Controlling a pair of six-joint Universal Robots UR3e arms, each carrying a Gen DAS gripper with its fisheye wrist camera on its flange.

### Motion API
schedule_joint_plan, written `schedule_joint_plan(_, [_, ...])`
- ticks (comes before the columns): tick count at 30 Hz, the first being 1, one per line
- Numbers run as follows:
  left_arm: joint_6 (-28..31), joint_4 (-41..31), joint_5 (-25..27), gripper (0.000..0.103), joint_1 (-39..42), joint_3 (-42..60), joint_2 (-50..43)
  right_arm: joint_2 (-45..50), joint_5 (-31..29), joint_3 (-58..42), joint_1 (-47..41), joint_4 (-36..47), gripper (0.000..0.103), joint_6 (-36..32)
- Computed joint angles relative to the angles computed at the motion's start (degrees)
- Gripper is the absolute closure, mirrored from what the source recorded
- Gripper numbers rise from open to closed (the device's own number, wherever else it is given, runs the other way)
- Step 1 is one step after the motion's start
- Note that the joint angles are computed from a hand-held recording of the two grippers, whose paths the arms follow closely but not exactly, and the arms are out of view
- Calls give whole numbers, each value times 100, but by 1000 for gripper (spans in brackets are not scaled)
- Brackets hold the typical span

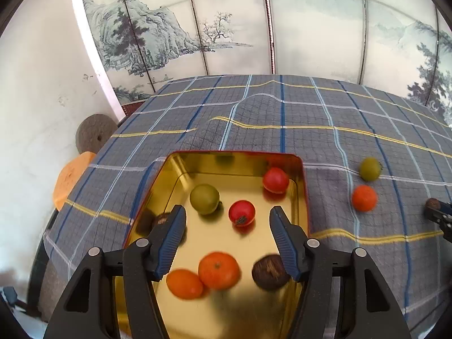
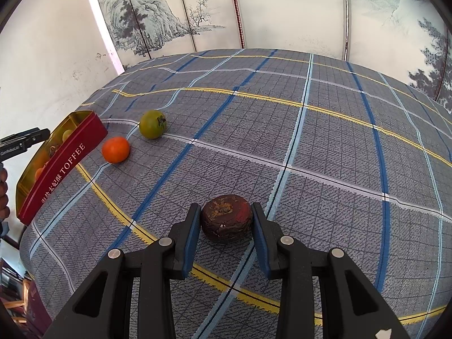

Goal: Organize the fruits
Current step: 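Carry the brown dried fruit into the tin and open the right gripper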

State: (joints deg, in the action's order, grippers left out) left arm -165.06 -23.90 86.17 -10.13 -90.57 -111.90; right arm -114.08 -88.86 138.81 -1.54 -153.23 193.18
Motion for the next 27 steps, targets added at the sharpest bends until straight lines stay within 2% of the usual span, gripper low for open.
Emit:
schedule_joint_plan(6, [23,142,-324,40,350,-1101,897,118,-231,-80,240,12,70,91])
schedule_joint_plan(12, [401,599,-847,40,1160,-2669,2062,194,-251,-471,950,-44,70,645])
schedule_joint_plan(15, [588,530,-1244,40,1731,-3258,2598,959,-254,-1362,1693,-227,70,792])
schedule_joint_plan(19, [876,-14,-1652,40,2399,-3673,3227,2246,-87,-2889,2484,-300,70,765])
schedule_joint_plan(23, [1212,-217,-1758,40,2672,-3829,3621,3635,388,-4470,2846,-171,70,667])
schedule_joint_plan(27, [1411,-442,-2050,39,3055,-3942,3993,4710,468,-5811,3139,355,70,504])
